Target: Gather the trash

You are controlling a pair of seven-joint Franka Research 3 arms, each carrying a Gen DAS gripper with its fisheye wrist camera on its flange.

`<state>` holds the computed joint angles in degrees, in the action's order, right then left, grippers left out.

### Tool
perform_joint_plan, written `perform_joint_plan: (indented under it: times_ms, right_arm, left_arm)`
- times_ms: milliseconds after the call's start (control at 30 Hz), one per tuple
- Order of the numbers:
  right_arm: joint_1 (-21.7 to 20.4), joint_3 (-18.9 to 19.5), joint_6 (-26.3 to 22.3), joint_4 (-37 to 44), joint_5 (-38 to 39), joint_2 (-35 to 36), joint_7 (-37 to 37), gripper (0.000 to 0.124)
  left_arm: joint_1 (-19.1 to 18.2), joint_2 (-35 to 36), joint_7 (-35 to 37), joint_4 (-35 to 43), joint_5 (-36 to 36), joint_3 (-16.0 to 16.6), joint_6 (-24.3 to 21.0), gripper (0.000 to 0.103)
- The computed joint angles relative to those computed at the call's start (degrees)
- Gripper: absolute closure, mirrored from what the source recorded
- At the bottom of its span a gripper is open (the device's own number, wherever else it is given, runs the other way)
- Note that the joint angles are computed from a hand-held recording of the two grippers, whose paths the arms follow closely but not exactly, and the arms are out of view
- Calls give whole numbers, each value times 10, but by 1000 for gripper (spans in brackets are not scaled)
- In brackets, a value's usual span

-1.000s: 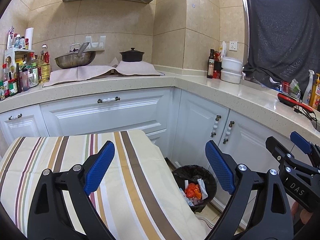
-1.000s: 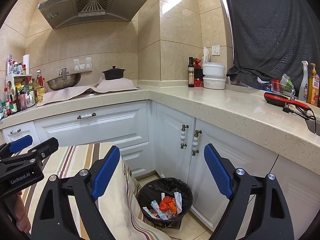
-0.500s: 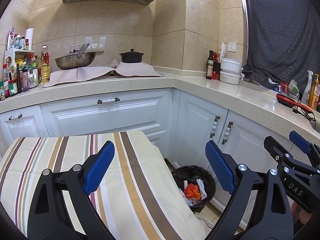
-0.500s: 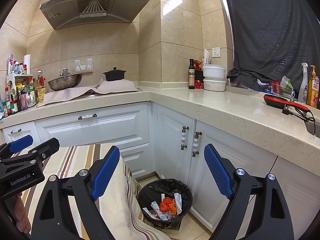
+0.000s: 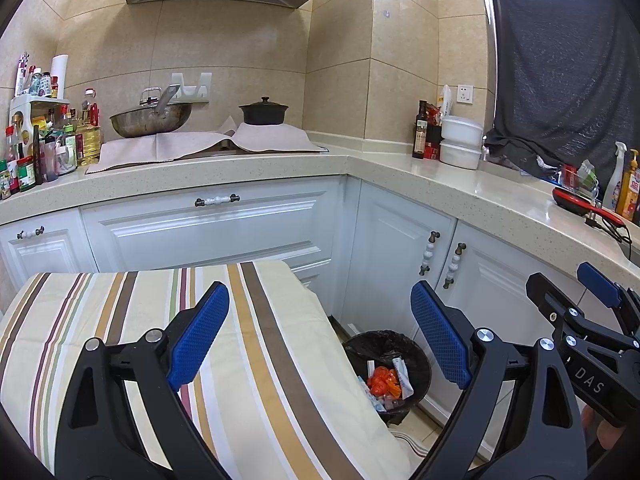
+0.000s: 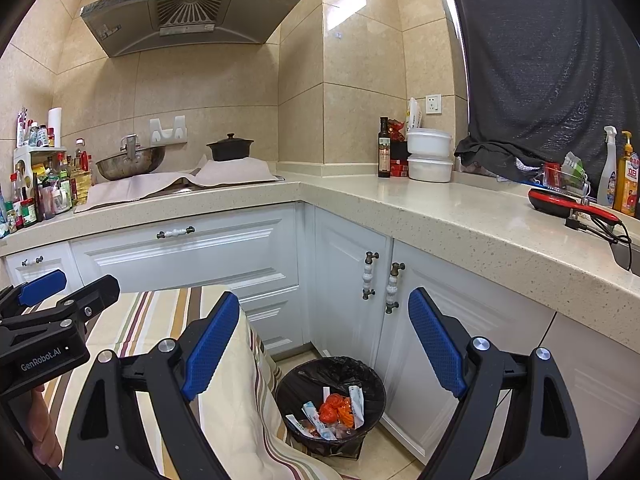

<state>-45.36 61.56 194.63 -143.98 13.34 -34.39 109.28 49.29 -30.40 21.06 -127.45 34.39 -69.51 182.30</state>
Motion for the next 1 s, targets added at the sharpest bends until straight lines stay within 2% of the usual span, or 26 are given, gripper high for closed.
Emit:
perform_joint_plan:
  times_ms: [733, 1000]
  right_arm:
    - [-1, 1, -5, 4, -10, 0, 8, 40]
    - [0, 1, -5, 4, -11, 0, 8, 40]
  left_arm:
    - [2, 0, -2, -5, -8, -2, 4, 13]
    - [5, 12, 7, 7, 8, -12, -17, 5]
